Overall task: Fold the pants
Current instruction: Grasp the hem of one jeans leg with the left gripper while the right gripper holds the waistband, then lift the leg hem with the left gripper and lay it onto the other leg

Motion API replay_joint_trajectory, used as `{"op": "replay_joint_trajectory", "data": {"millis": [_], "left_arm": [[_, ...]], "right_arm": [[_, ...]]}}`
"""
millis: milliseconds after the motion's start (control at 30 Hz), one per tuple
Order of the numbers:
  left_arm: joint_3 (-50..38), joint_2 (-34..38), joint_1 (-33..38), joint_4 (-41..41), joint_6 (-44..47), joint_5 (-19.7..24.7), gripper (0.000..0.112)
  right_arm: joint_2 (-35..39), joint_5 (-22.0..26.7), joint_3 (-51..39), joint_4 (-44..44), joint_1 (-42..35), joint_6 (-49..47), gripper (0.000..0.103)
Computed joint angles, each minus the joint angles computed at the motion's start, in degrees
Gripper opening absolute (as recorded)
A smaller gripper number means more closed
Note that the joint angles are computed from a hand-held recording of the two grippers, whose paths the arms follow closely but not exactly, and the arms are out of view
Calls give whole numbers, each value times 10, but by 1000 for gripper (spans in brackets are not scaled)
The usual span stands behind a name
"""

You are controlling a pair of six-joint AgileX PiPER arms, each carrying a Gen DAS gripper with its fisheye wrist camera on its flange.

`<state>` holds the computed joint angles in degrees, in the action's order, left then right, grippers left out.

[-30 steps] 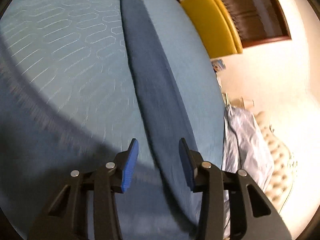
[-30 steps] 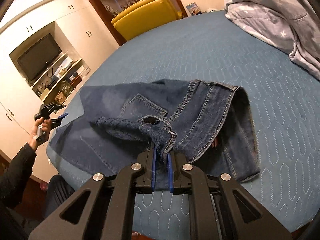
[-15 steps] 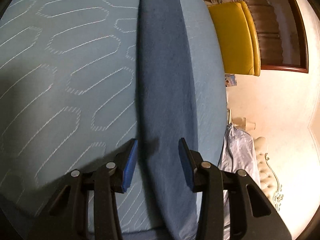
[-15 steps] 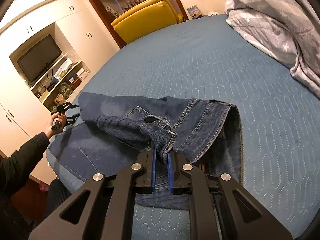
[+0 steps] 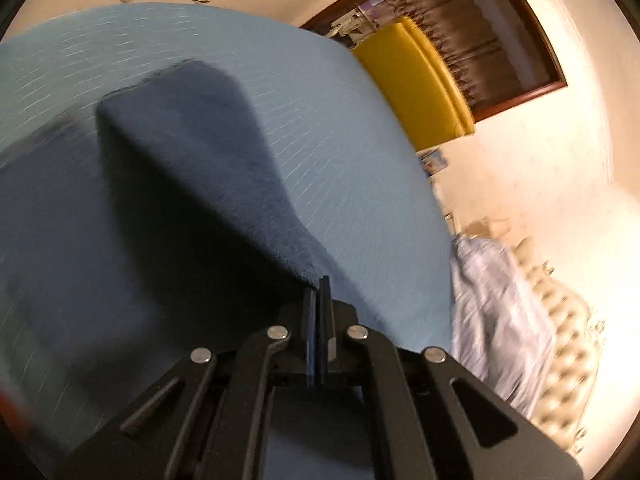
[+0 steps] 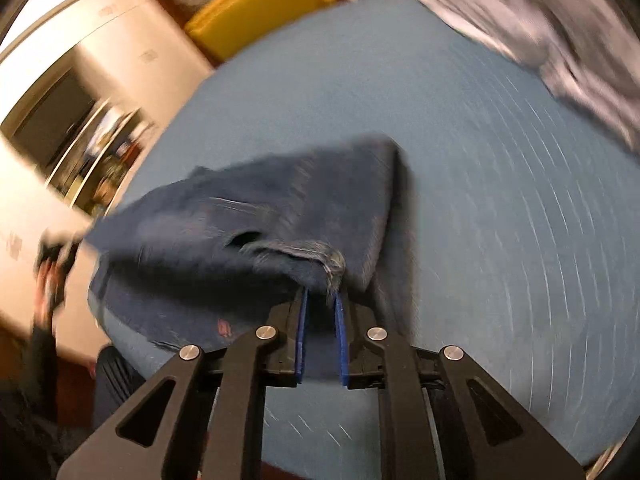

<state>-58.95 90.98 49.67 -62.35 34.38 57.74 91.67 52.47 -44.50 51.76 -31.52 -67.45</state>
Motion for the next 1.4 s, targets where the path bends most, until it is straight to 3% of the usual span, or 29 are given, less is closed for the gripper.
{"op": "replay_joint_trajectory", "data": {"millis": [100, 167, 267, 367, 633, 667, 733, 933, 1100, 1233, 1400], "left_arm": [[119, -26, 59, 13, 79, 11, 1], [167, -11, 87, -7, 131, 8, 1], [181, 2, 118, -21, 172, 23, 1], [172, 5, 119, -23, 178, 33, 1], [170, 41, 141, -38, 212, 58, 1], [169, 49, 141, -40, 213, 57, 1], [160, 64, 139, -45, 209, 54, 1], [188, -34, 202, -26, 197, 106, 1], [222, 26, 214, -7, 221, 69, 1], [249, 31, 239, -18, 275, 68, 1], [230, 86, 237, -53, 308, 82, 2]], "right_arm": [[19, 7, 42, 29, -64, 9, 36], [10, 18, 87, 55, -114, 11, 36], [-21, 51, 142, 88, -149, -15, 36], [-40, 52, 171, 120, -122, -7, 36], [-7, -50, 162, 208, 0, 44, 35], [-12, -63, 166, 223, 7, 32, 18], [-18, -93, 159, 218, 25, 47, 11], [-158, -100, 142, 116, 55, 179, 10], [-61, -141, 124, 97, 57, 154, 10], [-48, -170, 139, 127, 73, 132, 9], [-42, -269, 133, 77, 162, 210, 9]]}}
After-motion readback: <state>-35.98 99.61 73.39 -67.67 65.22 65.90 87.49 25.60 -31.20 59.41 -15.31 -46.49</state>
